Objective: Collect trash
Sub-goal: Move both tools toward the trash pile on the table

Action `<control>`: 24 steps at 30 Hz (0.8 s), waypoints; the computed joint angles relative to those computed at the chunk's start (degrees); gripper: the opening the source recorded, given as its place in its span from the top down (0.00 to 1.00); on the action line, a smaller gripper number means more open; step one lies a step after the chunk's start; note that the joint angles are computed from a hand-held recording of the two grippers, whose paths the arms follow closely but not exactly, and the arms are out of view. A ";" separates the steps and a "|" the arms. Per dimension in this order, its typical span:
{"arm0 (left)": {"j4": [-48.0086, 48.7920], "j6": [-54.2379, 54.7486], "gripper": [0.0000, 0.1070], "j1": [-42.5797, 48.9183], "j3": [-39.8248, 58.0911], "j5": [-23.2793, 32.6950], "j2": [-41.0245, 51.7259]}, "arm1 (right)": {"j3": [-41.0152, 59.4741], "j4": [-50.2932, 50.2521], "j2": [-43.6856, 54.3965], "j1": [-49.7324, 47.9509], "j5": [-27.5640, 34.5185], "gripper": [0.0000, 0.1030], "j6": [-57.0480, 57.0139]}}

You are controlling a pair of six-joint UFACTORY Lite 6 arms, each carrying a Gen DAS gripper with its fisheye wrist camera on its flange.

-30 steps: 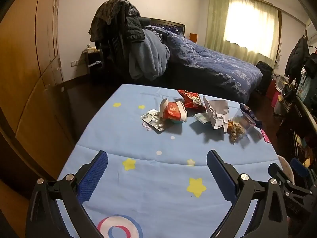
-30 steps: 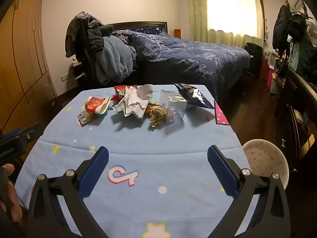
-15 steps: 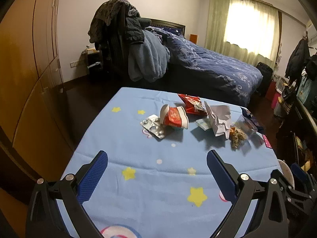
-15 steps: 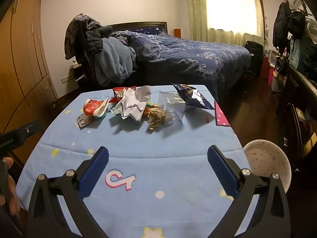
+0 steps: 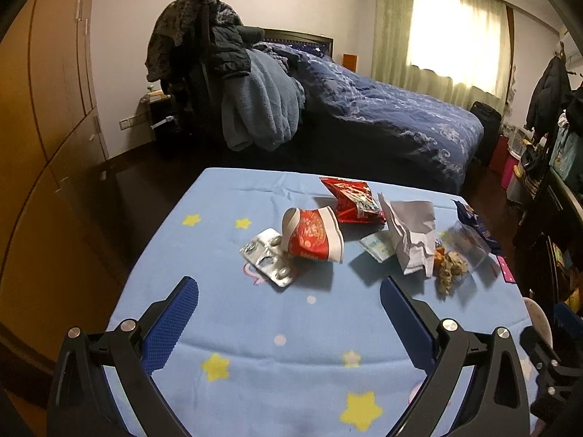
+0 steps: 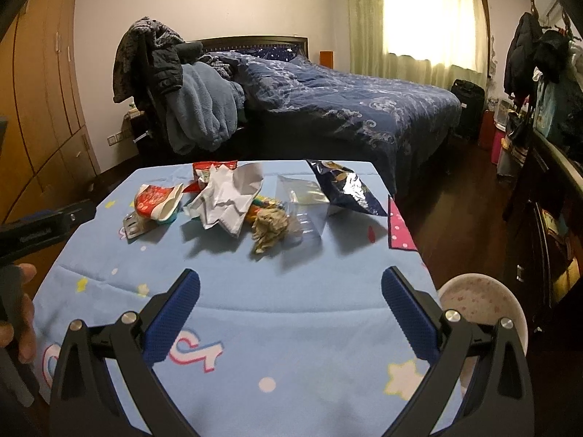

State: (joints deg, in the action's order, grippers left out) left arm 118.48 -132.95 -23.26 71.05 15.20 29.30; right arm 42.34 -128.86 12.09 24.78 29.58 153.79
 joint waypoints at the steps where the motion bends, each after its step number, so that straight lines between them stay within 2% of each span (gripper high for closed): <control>1: 0.12 0.06 0.07 0.33 1.52 -0.60 1.28 | 0.45 -0.27 0.18 -0.62 -0.46 0.03 -0.24; 4: -2.42 3.25 0.07 1.30 6.47 -3.03 5.06 | 1.01 -1.79 0.13 -2.63 -1.41 0.03 -0.20; 7: -8.62 10.01 0.07 1.31 10.19 -3.16 8.11 | 1.07 -3.67 0.14 -3.94 -1.80 0.03 0.94; 13: -9.14 10.59 0.07 1.98 11.98 -4.44 10.19 | 1.61 -5.91 0.66 -5.34 -2.72 0.03 1.98; 24: -28.26 31.72 0.07 2.94 20.47 -4.92 15.66 | 4.57 -9.91 3.26 -7.46 -5.30 0.03 3.71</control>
State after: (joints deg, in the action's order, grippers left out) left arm 90.23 -101.23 -20.32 91.52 10.28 44.96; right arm 46.91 -138.77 15.35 17.32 24.28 157.49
